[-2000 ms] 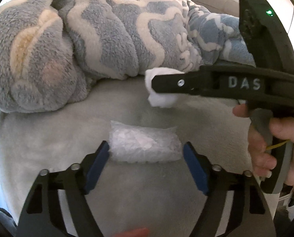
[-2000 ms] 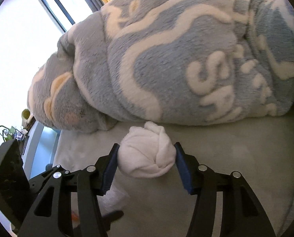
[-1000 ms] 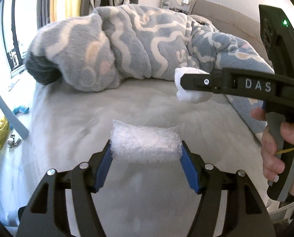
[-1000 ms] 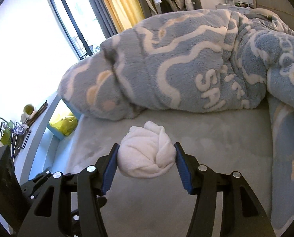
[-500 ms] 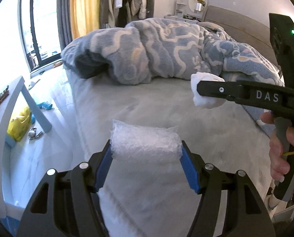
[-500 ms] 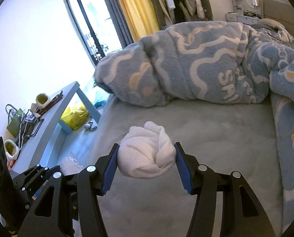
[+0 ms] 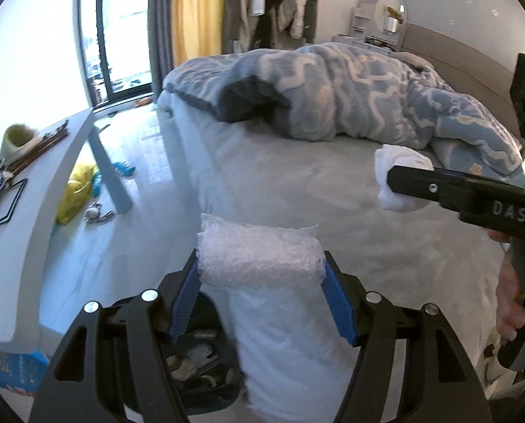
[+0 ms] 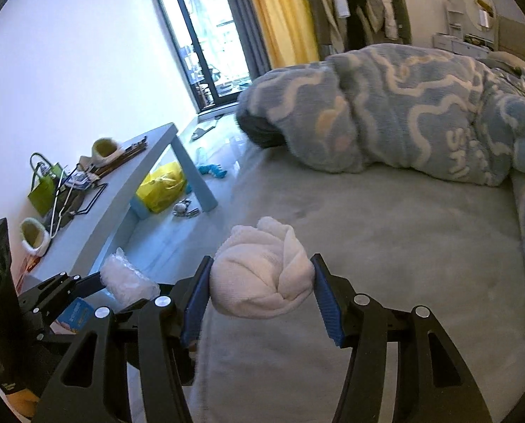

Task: Collect trash
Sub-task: 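Carry the sock ball and bubble-wrap roll with both tools to the green bin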

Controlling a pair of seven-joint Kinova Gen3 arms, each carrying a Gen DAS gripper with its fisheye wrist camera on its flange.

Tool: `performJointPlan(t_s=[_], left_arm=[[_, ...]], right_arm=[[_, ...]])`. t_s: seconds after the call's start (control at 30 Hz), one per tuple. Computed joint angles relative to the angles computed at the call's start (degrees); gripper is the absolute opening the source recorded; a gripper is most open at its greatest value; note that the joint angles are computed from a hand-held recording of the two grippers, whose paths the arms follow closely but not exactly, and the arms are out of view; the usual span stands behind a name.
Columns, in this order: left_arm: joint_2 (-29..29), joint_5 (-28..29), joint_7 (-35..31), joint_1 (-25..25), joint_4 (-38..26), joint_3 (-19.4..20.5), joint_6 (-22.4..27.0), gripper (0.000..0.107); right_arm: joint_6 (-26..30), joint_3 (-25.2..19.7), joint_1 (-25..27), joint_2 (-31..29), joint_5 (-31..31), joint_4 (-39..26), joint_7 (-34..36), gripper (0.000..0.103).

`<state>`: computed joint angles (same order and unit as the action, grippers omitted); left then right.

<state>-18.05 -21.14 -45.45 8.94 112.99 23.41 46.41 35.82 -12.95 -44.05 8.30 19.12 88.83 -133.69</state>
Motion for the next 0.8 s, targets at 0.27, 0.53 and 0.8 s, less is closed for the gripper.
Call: performJointPlan(t_s=[0.27, 0.53, 0.8], left_arm=[[-4.8, 4.8, -7.2, -0.7, 4.1, -7.6, 0.4, 0.068], [-6.8, 11.2, -17.4, -3.9, 8.7, -15.8, 0.8, 0.068], [-6.9, 16.8, -26.9, -7.6, 12.7, -22.5, 1.2, 0.068]], right_arm=[[1.6, -0.7, -5.4, 4.7, 1.4, -6.0, 0.3, 0.056], [3.9, 0.9, -11.2, 10.7, 0.5, -12.9, 2.3, 0.056], [5.7, 2.6, -15.5, 15.3, -0.5, -18.5, 3.7, 0.056]])
